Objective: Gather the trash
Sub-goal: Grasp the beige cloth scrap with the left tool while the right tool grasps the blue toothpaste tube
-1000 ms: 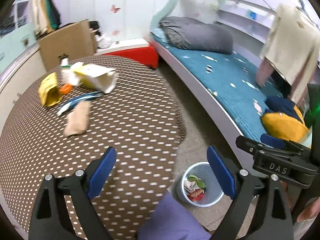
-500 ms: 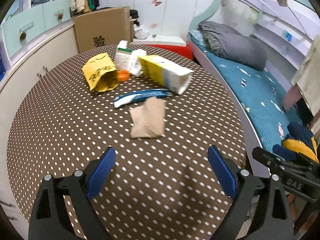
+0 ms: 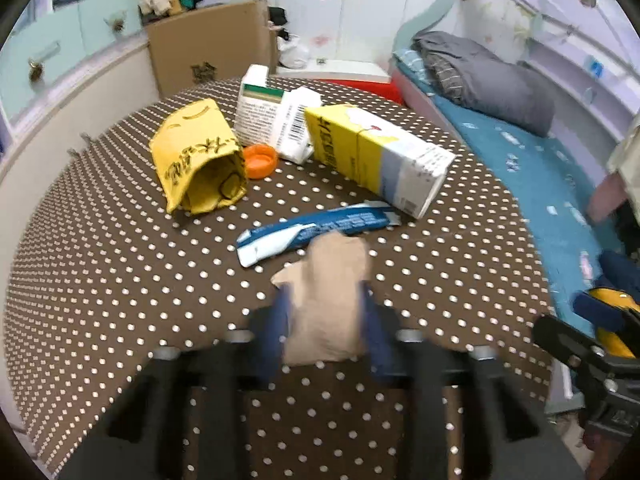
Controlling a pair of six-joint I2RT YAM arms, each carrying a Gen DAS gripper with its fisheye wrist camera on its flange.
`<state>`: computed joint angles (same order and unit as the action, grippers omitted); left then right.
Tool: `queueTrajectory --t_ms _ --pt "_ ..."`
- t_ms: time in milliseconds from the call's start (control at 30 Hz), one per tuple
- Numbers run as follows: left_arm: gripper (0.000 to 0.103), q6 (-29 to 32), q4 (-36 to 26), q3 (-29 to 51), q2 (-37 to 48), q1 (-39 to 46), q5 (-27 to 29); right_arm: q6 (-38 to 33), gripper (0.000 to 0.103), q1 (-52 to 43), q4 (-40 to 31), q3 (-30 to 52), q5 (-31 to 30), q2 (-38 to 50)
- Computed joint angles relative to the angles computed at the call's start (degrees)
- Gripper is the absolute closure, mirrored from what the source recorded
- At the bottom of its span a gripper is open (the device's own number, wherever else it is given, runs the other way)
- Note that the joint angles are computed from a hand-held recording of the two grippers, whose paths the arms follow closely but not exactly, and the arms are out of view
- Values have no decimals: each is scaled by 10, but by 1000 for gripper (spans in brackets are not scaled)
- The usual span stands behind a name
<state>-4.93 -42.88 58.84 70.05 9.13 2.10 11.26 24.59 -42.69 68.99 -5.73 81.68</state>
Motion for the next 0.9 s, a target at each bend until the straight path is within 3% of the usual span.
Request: queueTrajectory --t_ms 300,367,467,667,900 --pt "78 16 -21 -28 -49 143 89 -89 21 90 63 41 -13 43" --pt "77 23 -25 -33 -59 164 93 -114 29 113 65 60 -19 64" --pt "77 38 -37 -35 -66 212 121 -148 39 142 57 103 -13 111" --pt "77 77 -44 -17 -52 288 141 -195 39 165 40 202 7 205" --pt "77 103 -45 -9 -36 315 139 -213 42 163 7 302 23 302"
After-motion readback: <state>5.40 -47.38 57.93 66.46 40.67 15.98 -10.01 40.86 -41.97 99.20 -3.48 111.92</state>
